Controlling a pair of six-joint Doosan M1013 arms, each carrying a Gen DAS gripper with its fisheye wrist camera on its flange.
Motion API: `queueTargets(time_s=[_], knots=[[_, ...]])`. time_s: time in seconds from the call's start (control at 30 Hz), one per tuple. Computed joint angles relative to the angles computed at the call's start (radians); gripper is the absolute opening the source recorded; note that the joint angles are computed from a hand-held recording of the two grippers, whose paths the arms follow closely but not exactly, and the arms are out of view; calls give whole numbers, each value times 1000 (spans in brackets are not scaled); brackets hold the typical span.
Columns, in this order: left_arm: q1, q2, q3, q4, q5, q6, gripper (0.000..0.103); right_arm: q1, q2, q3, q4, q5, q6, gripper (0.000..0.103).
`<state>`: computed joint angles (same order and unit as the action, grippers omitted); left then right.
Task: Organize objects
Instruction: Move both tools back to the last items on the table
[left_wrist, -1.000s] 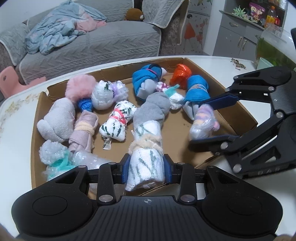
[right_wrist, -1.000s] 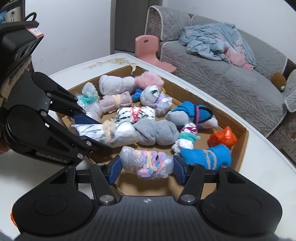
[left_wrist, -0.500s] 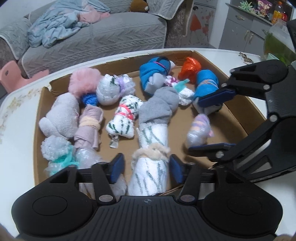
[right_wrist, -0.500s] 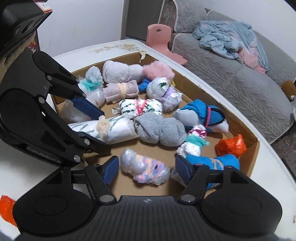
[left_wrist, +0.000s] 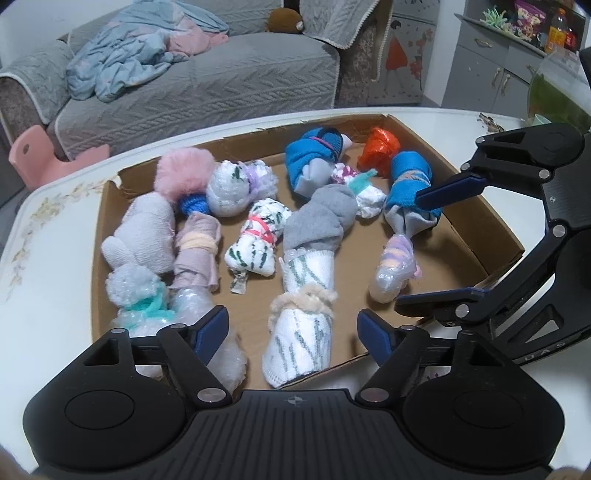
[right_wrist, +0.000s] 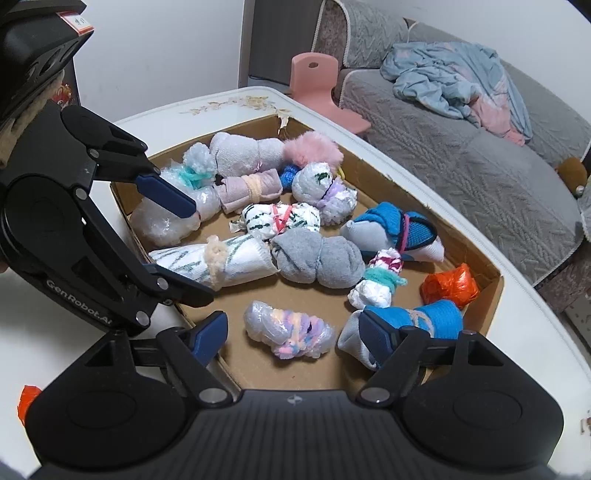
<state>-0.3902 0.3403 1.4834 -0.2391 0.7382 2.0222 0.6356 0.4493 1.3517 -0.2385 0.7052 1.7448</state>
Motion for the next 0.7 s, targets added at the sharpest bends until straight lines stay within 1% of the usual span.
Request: queueTargets(time_s=[0.17, 0.27, 0.3, 0.37, 0.47, 0.57, 0.7], knots=[[12, -20, 13, -13, -13, -51, 90, 11, -4, -5, -45, 14, 48, 78], [13, -41, 34, -7, -44, -80, 96, 18, -10, 2, -67, 3, 91, 78], [11, -48, 43, 8, -59, -99, 99, 20, -13, 5, -74, 0, 111, 79], [10, -63, 60, 33, -83, -143, 101, 30, -16, 10, -116, 1, 172, 79], [18, -80, 78, 25, -97, -183, 101, 41, -27, 24, -154, -6, 252, 81], [24, -98, 100, 43, -125, -245, 102, 55, -37, 36, -200, -3, 332, 82], [33, -120, 125, 72, -153, -316, 102, 69, -54, 59, -248, -17, 419, 82]])
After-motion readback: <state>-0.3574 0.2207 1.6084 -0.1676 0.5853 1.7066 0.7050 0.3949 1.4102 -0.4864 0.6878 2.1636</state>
